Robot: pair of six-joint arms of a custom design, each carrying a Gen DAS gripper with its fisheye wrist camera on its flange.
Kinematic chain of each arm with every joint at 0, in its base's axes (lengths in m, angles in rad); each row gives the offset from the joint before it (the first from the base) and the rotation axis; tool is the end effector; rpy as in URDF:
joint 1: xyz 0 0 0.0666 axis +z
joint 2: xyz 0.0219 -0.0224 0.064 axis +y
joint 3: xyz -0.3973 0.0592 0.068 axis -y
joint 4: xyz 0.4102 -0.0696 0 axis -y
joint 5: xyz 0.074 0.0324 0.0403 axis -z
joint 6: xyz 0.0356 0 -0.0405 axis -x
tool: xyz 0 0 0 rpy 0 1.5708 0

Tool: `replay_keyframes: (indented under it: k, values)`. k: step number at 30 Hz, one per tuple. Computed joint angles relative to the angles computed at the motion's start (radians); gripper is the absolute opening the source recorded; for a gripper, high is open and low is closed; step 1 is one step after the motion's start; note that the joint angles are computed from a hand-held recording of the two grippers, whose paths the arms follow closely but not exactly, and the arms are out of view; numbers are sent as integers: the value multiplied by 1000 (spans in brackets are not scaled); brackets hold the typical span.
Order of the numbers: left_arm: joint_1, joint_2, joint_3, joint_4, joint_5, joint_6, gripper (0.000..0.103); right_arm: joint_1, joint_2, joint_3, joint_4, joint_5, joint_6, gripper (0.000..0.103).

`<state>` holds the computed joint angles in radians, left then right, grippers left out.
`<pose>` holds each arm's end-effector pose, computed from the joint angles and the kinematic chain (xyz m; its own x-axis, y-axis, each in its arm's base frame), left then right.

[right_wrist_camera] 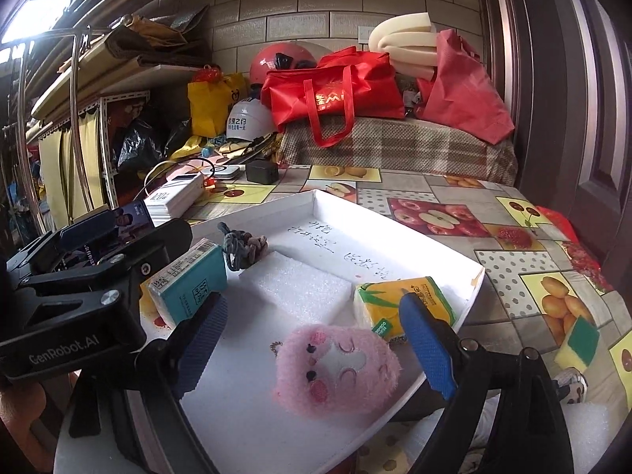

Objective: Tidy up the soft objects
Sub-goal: 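Lift both open tools out of the tray toward the pile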

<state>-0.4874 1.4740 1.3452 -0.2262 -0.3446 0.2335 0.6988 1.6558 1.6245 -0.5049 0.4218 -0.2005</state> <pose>0.4991 -0.2514 0.4424 -0.3360 -0.0684 -0.9394 0.0855 0.9910 -0.1027 0.4880 0.3905 0.4533 -0.4465 -0.1379 -0.8841 -0.2332 0.9718 -0.0338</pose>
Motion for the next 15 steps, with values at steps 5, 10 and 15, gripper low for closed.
replay_keyframes:
  k: [5, 10, 15]
  values:
    - [-14, -13, -26, 53, -56, -24, 103, 7, -26, -43, 71, 23, 13, 89]
    - [-19, -27, -49, 83, -98, -18, 103, 21, -59, -94, 141, 60, 37, 89]
    - [-26, -35, -57, 76, -131, -5, 103, 29, -93, -133, 128, 95, -2, 89]
